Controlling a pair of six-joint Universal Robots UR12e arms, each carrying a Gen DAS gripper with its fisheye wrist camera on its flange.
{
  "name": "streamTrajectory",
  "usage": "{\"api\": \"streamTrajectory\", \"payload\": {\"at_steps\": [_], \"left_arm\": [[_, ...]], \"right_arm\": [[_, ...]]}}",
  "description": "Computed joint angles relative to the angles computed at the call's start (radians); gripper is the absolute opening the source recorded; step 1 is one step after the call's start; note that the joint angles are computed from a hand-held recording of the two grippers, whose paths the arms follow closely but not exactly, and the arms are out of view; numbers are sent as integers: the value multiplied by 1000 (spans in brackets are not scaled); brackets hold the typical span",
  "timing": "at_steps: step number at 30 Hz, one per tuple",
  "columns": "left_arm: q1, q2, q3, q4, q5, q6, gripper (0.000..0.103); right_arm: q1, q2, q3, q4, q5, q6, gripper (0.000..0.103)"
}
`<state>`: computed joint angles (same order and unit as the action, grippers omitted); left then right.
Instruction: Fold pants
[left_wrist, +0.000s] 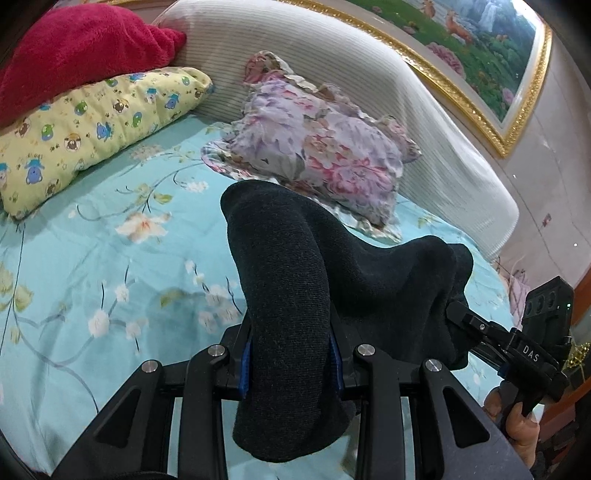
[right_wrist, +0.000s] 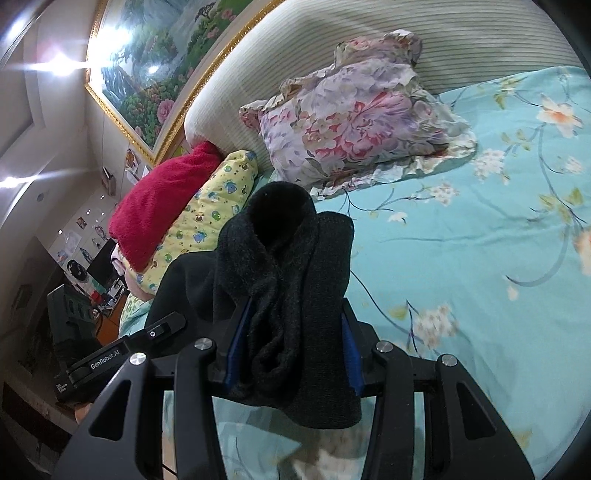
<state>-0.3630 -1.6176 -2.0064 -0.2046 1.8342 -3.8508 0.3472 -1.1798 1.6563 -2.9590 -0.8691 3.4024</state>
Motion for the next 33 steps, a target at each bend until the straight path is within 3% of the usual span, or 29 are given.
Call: {"api": "streamTrajectory", "payload": {"at_steps": [10,21,26,30,33], "left_arm": [[67,-46,32,-41,-39,23,32],[84,-65,29,-70,-44,29,33],[82,-70,26,-98,-16,31,55],[82,-74,23,-105,2,39,64],[82,-81,22,-109,16,48,69]], "right_arm": [[15,94,-125,91,2,-29,46],[18,136,-162,160,8,-38,47],[18,140,-168,190,-35,-43,55],[14,141,-160,176,-49,-56,56],[13,142,-154,161,-75,-68,62]]}}
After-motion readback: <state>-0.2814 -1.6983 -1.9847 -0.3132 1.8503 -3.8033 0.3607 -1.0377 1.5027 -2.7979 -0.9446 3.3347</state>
